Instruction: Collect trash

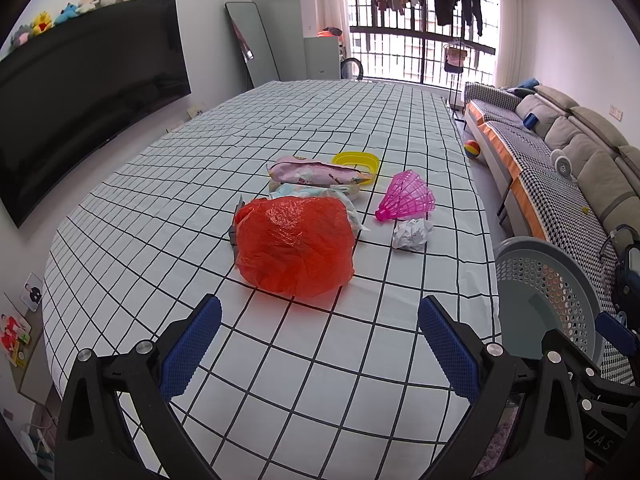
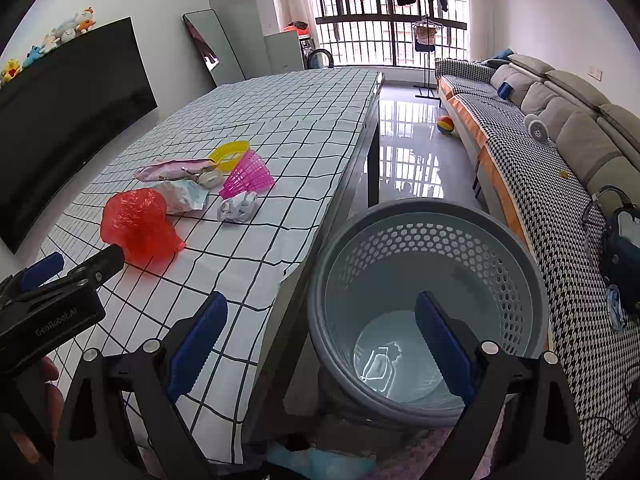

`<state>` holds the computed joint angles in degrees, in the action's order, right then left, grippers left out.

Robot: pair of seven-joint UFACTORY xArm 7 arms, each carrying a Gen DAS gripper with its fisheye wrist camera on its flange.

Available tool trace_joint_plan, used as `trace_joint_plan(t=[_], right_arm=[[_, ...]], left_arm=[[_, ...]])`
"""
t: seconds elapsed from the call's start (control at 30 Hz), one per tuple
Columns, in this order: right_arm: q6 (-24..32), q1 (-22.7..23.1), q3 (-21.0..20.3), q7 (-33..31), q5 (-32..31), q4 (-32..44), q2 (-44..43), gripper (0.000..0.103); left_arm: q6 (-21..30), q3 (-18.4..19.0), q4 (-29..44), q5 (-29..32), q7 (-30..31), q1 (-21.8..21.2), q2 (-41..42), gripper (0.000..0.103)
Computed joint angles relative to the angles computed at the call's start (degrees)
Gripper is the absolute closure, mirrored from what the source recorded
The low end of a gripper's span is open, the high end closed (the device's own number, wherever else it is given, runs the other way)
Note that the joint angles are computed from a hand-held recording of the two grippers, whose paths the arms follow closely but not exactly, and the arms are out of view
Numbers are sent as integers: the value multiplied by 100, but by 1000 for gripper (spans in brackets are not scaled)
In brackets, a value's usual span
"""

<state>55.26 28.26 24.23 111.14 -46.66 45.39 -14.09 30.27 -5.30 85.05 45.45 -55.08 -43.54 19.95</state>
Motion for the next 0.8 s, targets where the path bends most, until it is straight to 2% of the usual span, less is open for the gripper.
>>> trace_joint_plan(t=[0.47, 0.8], right_arm=[[-150, 1, -52, -70, -124, 59, 147, 12], [-1064, -137, -349, -98, -749, 208, 608, 12]], left_arm=[[36, 25, -61, -4, -26, 44, -23, 6], [239, 81, -245, 79, -225, 277, -93, 6]])
